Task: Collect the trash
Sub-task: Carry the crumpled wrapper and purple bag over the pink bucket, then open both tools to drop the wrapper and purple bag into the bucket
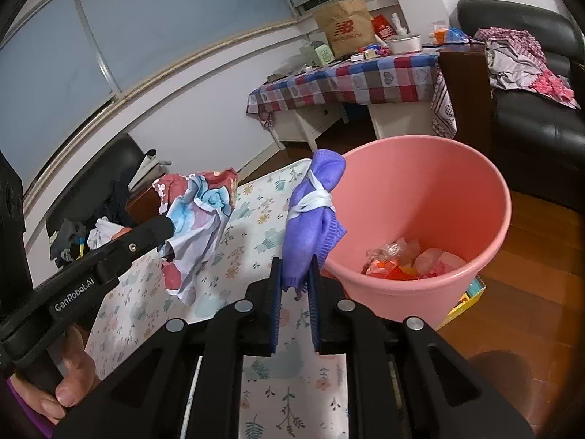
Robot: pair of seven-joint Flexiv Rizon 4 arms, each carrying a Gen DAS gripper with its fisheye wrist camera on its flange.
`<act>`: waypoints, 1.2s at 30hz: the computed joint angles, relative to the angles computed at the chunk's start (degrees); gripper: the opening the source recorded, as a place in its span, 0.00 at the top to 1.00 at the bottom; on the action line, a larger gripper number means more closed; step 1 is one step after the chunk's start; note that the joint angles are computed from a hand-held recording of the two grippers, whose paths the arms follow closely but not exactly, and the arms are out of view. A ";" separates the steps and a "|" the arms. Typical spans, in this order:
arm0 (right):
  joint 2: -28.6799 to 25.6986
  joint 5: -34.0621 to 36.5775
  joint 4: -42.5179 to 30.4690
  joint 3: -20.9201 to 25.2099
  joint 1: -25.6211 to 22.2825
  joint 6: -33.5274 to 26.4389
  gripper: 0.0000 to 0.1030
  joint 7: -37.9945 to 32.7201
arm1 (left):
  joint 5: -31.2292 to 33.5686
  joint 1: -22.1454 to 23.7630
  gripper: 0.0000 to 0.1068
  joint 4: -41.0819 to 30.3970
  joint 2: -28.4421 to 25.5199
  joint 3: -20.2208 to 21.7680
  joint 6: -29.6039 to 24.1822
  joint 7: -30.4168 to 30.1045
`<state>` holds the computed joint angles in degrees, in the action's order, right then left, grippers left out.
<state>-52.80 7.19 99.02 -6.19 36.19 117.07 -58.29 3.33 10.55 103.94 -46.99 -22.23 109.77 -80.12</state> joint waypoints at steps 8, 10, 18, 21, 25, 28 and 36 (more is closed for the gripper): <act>0.07 1.71 0.63 -0.92 0.11 0.49 0.87 0.05 | -0.58 -1.86 0.98 -2.20 -0.94 0.34 -0.80 0.59; -0.03 2.00 0.63 -1.00 -0.01 0.46 0.87 0.17 | -0.69 -2.08 0.98 -2.60 -1.17 0.23 -1.00 0.85; -0.42 2.40 0.49 -0.97 -0.88 0.46 0.87 0.85 | -1.61 -3.61 0.98 -4.86 -2.42 0.26 -2.21 2.44; -0.59 2.42 0.28 -1.07 -1.12 0.19 0.87 1.17 | -2.14 -4.12 0.98 -5.77 -2.98 0.32 -2.71 3.04; -0.93 2.42 -0.11 -1.21 -1.48 -0.22 0.87 1.80 | -2.24 -3.51 0.98 -6.85 -4.20 -0.87 -3.12 3.88; -1.20 2.37 -0.35 -1.34 -1.91 -0.17 0.87 2.23 | -2.54 -3.36 0.98 -7.83 -5.06 -1.47 -3.83 4.52; -1.92 2.51 -1.25 -2.08 -2.36 -1.06 0.87 3.64 | -4.15 -4.11 0.97 -10.37 -7.00 -2.16 -6.06 6.49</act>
<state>-54.72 9.69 97.77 -8.27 33.82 116.01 -54.65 -0.82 6.44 93.57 -53.99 -24.39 103.71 -73.63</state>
